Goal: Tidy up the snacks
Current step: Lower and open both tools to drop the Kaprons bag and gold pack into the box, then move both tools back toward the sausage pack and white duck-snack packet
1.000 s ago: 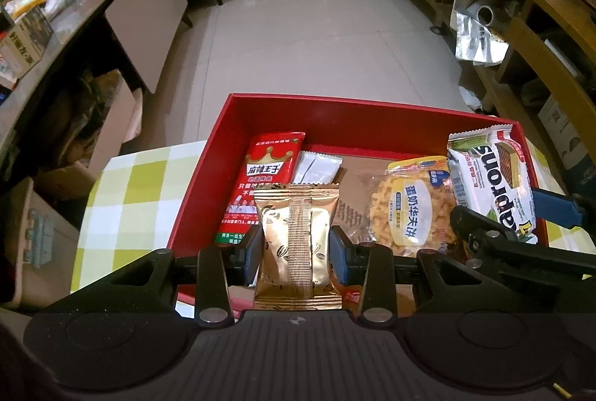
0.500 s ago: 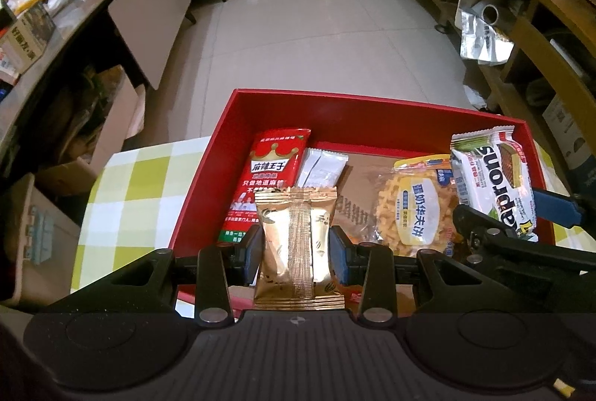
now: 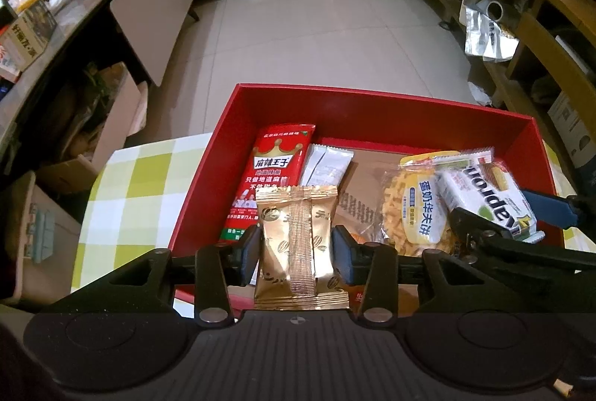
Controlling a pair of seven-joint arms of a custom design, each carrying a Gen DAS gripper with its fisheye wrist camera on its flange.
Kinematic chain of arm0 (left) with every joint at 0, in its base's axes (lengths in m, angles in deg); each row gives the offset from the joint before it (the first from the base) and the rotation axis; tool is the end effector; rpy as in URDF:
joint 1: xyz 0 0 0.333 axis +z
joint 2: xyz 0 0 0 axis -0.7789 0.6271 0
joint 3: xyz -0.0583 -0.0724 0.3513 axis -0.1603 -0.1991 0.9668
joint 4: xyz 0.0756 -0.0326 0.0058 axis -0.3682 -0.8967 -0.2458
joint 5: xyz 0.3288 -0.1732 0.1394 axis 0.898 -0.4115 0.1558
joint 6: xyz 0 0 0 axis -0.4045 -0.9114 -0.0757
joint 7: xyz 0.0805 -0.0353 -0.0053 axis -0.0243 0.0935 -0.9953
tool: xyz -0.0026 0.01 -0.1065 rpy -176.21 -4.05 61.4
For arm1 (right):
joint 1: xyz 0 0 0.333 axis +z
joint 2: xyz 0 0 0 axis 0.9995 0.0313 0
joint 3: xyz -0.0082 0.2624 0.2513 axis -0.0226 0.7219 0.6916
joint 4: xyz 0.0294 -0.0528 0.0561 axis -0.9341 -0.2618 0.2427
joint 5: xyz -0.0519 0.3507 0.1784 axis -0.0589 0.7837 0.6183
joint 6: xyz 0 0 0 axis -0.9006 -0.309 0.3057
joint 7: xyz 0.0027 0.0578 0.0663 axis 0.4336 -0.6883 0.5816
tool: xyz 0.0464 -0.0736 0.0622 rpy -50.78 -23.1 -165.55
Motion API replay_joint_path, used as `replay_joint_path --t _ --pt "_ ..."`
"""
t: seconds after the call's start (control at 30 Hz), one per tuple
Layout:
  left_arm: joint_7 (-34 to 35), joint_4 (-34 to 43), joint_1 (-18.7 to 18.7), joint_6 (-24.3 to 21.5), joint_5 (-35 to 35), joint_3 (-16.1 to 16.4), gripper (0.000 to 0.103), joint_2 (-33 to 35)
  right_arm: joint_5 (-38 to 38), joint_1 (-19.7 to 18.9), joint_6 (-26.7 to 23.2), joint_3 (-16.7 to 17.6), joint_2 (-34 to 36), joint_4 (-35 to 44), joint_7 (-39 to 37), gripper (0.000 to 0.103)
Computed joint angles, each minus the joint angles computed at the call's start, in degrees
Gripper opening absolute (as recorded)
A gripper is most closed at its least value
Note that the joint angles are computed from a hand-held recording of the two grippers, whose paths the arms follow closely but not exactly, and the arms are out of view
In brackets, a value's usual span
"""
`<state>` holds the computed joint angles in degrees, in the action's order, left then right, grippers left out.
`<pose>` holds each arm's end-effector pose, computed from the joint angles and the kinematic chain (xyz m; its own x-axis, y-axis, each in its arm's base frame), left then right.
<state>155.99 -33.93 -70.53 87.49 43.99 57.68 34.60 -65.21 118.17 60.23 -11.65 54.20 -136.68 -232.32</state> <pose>0.5070 -0.3884 0.3581 -0.6714 -0.7265 -0.1465 -0.5987 0.6481 -0.4707 0.4283 0.3274 0.3388 -0.5651 -0.8209 -0.0823 -0.6242 0.4906 -0.6080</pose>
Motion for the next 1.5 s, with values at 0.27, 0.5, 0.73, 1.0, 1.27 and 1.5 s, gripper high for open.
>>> replay_joint_path --t 0.27,0.5,0.73,1.0,1.27,1.5 --pt "-2.07 0.04 -0.98 0.12 2.09 1.11 0.064 0.14 -0.31 -0.02 -0.29 -0.05 -0.14 -0.26 0.62 0.066" --pt "-4.56 0.12 -1.81 0.45 4.31 2.1 0.069 0.11 -0.74 0.31 -2.63 0.19 -0.58 -0.24 1.15 0.066" --pt "-6.55 -0.2 -2.11 1.8 6.14 2.54 0.075 -0.38 0.0 -0.01 -2.7 0.29 -0.81 -0.63 1.02 0.066" --pt "-9.88 -0.14 -2.6 2.25 9.15 3.48 0.084 -0.71 -0.09 0.19 -3.76 0.58 -1.48 -0.65 1.44 0.066" --pt "-6.44 -0.41 0.26 2.63 4.29 0.47 0.085 -0.84 -0.87 0.02 -3.66 0.79 -2.52 -1.27 2.91 0.067" --pt "-1.73 -1.45 2.74 3.03 -1.55 -2.06 0.085 -1.65 -0.09 0.19 -4.26 1.26 -3.11 -0.92 2.24 0.067"
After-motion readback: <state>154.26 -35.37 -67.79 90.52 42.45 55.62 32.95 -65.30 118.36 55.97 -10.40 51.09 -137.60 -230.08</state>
